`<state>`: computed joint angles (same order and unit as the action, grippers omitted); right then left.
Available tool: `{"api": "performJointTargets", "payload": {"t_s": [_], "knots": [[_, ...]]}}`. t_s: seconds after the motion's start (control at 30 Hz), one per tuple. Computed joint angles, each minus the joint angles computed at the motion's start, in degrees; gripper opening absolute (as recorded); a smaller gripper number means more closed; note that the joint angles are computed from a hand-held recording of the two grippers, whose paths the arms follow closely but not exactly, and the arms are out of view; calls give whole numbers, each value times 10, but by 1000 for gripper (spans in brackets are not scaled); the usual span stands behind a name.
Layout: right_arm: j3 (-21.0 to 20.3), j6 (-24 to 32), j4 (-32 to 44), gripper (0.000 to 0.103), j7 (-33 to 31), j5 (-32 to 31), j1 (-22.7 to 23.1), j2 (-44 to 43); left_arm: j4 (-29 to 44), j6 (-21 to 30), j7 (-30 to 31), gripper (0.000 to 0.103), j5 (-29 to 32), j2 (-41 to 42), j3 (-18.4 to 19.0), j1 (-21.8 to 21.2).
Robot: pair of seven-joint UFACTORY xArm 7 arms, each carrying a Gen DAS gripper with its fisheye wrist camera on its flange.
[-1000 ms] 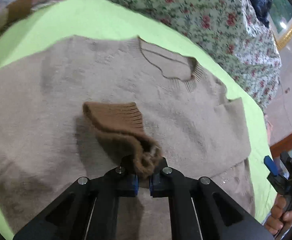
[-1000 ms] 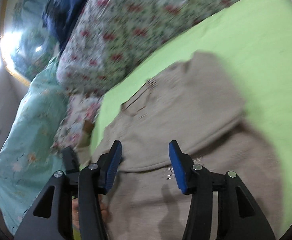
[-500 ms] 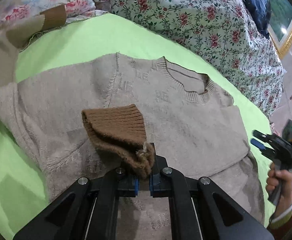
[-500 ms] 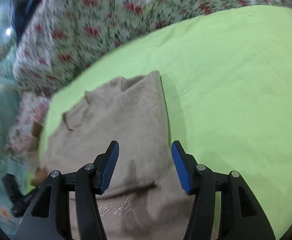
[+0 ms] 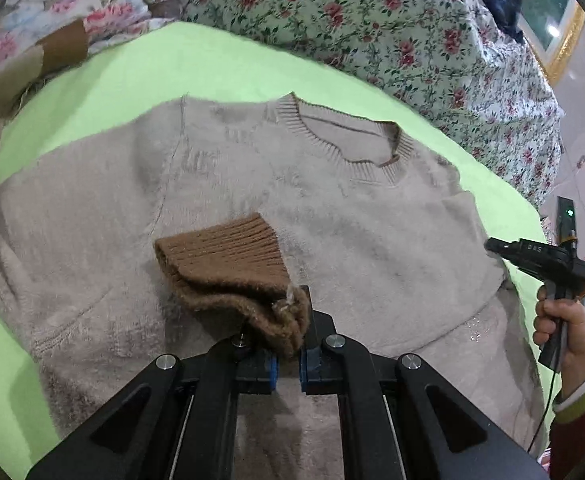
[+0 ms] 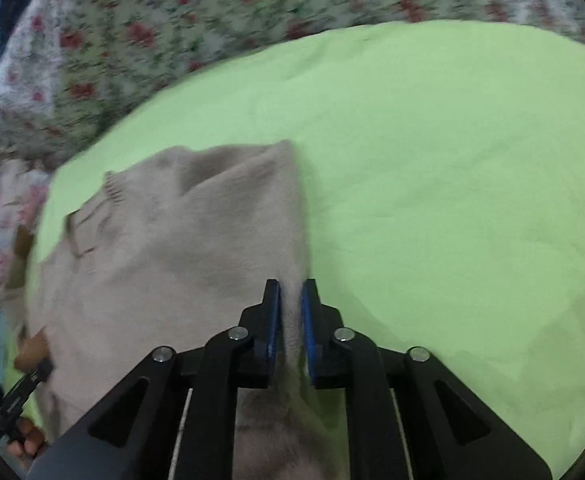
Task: Fold small clothes
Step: 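Fold the sleeve across the body with the right gripper while the left gripper grasps the other cuff, then fold the second sleeve across the body with the left gripper and release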
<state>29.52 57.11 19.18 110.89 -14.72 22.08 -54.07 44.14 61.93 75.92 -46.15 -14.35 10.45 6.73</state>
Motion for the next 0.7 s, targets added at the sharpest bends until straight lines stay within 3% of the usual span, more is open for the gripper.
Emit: {"api": "performJointTargets", "payload": {"t_s": [0.07, 0.13, 0.17, 0.23, 0.3, 0.4, 0.5, 0.63, 0.7], "knots": [[45, 41, 40, 16, 29, -16, -14, 10, 4, 11, 6, 6, -3, 2, 5, 2], [67, -1, 67, 24, 23, -57, -22, 41, 2, 12, 10, 6, -2, -1, 3, 3], [64, -21, 73, 34, 13, -65, -22, 59, -1, 8, 12, 7, 2, -3, 1, 3], [38, -62, 77, 38, -8, -58, -7, 113, 2, 9, 10, 8, 10, -1, 2, 4], [39, -29, 71, 37, -6, -19, -4, 122, 11, 21, 14, 11, 13, 5, 12, 12], [52, -11, 29, 37, 87, 1, 41, 43, 36, 40, 29, 12, 21, 21, 31, 36], [88, 57, 83, 42, 104, -3, 42, 60, 72, 52, 39, 9, 13, 42, 45, 64], [126, 8, 126, 53, 133, -48, 26, 99, 137, 37, 32, 12, -13, 83, 41, 90], [141, -17, 147, 54, 144, -68, 15, 131, 175, 16, 15, 22, -28, 110, 31, 98]]}}
